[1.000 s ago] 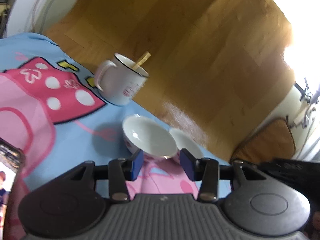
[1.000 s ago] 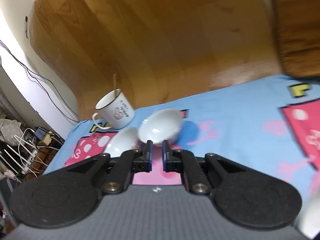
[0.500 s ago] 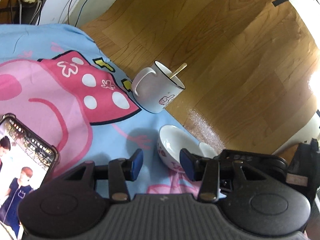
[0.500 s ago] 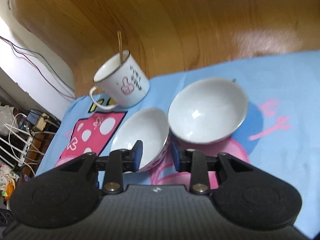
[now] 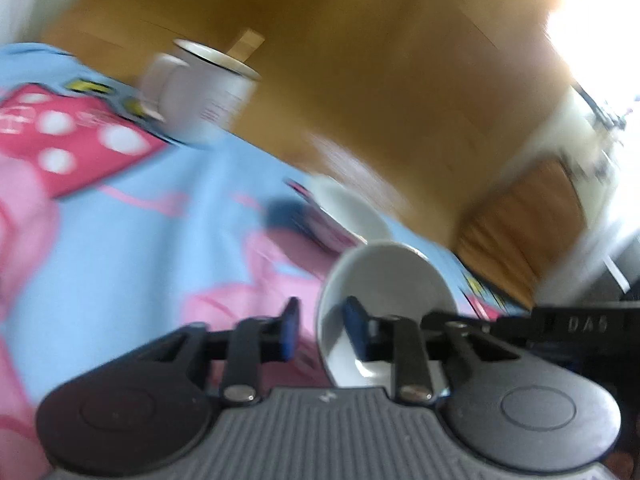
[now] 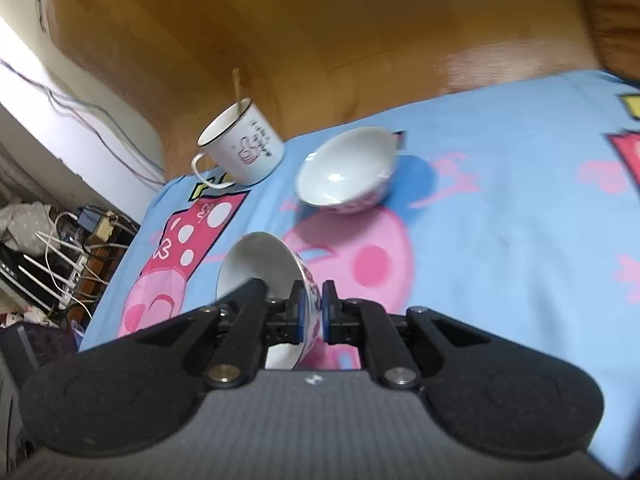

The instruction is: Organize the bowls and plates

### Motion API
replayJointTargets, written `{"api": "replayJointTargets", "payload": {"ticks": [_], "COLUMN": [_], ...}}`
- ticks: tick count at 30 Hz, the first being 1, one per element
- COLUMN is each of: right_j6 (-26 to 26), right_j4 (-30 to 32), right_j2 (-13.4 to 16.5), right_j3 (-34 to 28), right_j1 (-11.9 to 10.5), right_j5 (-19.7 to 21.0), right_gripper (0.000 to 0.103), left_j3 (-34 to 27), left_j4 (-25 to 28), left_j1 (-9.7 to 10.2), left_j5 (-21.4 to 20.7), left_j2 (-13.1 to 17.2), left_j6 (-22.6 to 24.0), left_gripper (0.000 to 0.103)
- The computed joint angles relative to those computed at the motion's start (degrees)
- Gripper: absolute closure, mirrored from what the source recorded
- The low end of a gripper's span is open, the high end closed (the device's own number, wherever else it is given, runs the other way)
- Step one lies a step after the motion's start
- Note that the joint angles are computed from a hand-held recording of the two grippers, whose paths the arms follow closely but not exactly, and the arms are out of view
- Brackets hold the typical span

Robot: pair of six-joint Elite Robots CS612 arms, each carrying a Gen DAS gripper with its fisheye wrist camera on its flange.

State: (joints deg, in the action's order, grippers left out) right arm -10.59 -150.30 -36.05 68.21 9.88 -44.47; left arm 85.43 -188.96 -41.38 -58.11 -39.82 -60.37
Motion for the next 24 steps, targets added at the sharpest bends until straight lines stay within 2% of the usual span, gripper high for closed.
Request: {"api": "replayJointTargets", "payload": {"ticks": [3, 8, 16, 24], "right_j6": [0.5, 1.82, 4.63, 8.65], "right_j4": [-2.34, -4.5, -19.43, -29.85], "right_j2": [-1.06, -2.63, -4.84, -4.82], "right_j3": [2.59, 5.95, 11.13, 13.85], "right_j1": [-1.33, -3.42, -6.25, -9.37], "right_j5": [-0.91, -0.6, -0.75, -4.37], "right_gripper": [0.092, 0.092, 0.092, 0.092], "left_j3": [-1.81, -4.13, -12.07, -24.02], "left_j4": [0.41, 0.25, 3.4, 12.5], "left_j1": [0.05, -0.18, -0.84, -1.23], "left_j5": [-5.44, -11.25, -14.55, -19.61], "left_j2": [0.73, 1.43, 3.04, 7.84], "left_j6": [4.36, 4.79, 8.97, 11.99], "left_gripper": [0.089, 0.091, 0.091, 0.091]}}
